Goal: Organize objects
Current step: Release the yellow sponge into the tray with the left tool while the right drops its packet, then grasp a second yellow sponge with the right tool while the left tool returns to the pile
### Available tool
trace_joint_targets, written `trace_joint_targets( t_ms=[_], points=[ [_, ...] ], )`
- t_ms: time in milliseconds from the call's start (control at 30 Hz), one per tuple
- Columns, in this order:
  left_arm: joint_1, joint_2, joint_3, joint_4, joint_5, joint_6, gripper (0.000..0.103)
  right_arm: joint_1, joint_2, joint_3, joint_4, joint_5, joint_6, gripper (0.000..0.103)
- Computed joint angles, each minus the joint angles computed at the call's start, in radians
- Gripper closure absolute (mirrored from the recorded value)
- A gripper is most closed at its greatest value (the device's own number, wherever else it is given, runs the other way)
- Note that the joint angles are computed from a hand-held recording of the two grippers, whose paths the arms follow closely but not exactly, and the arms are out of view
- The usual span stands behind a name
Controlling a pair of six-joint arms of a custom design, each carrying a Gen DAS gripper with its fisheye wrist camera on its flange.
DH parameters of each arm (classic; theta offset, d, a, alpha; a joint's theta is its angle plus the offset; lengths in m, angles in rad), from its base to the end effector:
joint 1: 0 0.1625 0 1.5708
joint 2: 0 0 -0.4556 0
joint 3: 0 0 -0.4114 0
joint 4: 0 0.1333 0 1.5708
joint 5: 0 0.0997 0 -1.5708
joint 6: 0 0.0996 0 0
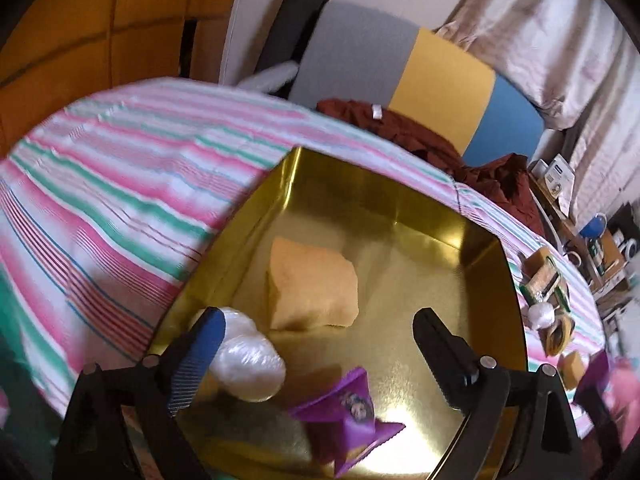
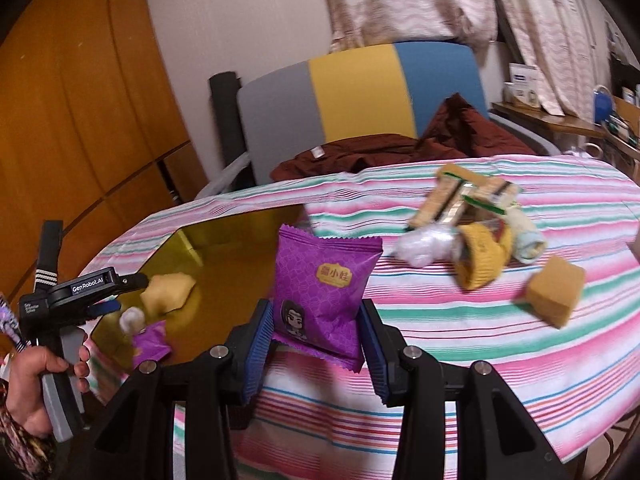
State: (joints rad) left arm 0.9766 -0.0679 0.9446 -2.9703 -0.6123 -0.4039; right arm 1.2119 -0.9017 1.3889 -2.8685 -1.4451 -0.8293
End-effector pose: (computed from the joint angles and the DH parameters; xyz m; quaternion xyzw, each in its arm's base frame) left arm -0.2882 -0.8102 -0.1226 -0.0372 0.8646 -0.4145 0.2814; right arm -0.1397 -0.7875 0.3314 0.2378 -0.8862 0.3584 0.1724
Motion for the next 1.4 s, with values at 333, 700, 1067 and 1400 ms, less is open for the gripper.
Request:
trace_joint_targets(
  t_ms=[333, 700, 1067, 1400],
  points=[
    [-0.032, -0.021, 0.097, -0.19, 0.175, 0.035, 0.0, 0.075, 0.039, -0.01, 0.174, -0.076, -0.089, 0.06],
    [-0.034, -0.072, 0.197, -0.174, 0.229, -0.104, 0.0, 0.168, 0.162, -0.125, 0.316, -0.286, -0.076, 0.06],
    [-0.032, -0.08, 0.217, -0.207, 0.265, -0.125, 0.0, 0.192, 0.249, -0.248, 0.408, -0.374, 0.052, 0.058],
    [-0.034, -0.07, 0.205, -0.202, 0.261, -0.125, 0.0, 0.174, 0.212, -0.21, 0.42, -0.303, 0.058, 0.056]
  ],
)
